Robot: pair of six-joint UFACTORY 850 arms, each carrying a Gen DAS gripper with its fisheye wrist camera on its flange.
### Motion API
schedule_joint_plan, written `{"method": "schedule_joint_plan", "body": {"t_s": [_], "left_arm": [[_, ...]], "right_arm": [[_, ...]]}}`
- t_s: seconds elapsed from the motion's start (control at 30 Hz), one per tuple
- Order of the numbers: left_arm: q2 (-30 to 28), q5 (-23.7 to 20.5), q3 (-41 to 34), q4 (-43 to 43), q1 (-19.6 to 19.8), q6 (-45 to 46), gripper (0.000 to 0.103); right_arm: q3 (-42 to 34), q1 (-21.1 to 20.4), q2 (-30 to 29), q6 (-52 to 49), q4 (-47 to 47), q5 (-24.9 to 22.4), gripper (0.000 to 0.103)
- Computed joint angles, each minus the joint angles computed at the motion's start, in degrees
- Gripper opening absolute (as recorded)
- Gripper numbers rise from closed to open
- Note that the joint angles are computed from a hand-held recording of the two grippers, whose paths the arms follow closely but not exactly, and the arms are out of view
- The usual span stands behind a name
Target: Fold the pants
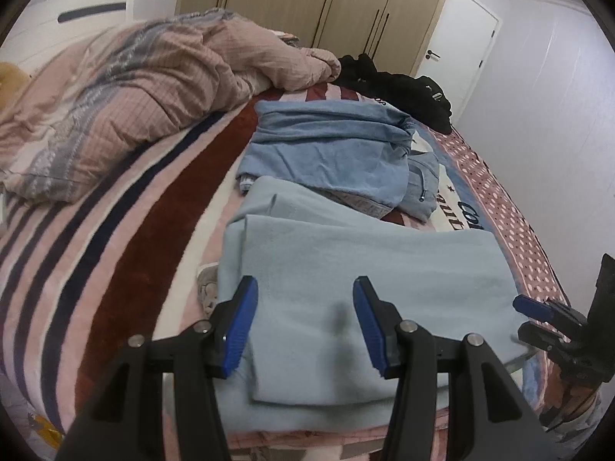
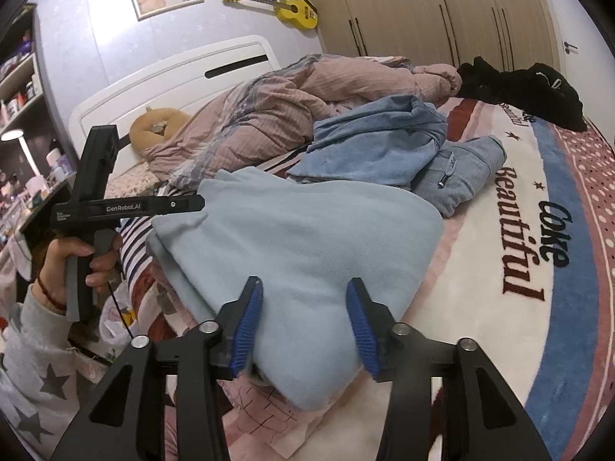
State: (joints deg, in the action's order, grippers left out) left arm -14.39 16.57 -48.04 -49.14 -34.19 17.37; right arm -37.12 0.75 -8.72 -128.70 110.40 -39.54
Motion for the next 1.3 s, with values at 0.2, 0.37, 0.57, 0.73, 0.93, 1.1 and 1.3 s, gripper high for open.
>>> {"method": "schedule_joint_plan", "body": {"t_s": [0.2,0.37,0.57,0.73,0.93,1.1,1.3], "left_arm": [[0.8,5.1,-0.5,-11.1,-5.9,9.0,0.063],[-0.1,11.9,-3.0,-21.9,-12.7,17.7,0.072],[-2.3,20.3,-7.3,-25.7,-21.0,19.1,0.083],[-5.7,27.4,-12.0,-27.0,-27.2,19.2,0.090],[-10.8,38.2,-17.9,-28.5,-33.1,20.1,0.101],[-15.1,45.2,-22.6,-28.9,-36.2,22.9,0.102],[-17.8,45.6,-26.6,-29.6,-37.3,26.3,0.102]], "right_arm": [[3.1,-1.7,3.5,-4.2,0.5,-0.9,0.054],[6.9,-6.0,7.9,-7.7,0.4,-3.0,0.063],[12.8,-15.1,15.8,-13.6,-0.2,-6.8,0.075],[16.8,-24.2,21.8,-17.4,-1.3,-11.1,0.087],[19.6,-36.3,26.4,-19.8,-2.7,-16.9,0.100],[20.8,-44.8,27.6,-21.1,-2.8,-21.0,0.103],[20.7,-50.1,27.1,-20.5,-3.4,-23.4,0.103]]}}
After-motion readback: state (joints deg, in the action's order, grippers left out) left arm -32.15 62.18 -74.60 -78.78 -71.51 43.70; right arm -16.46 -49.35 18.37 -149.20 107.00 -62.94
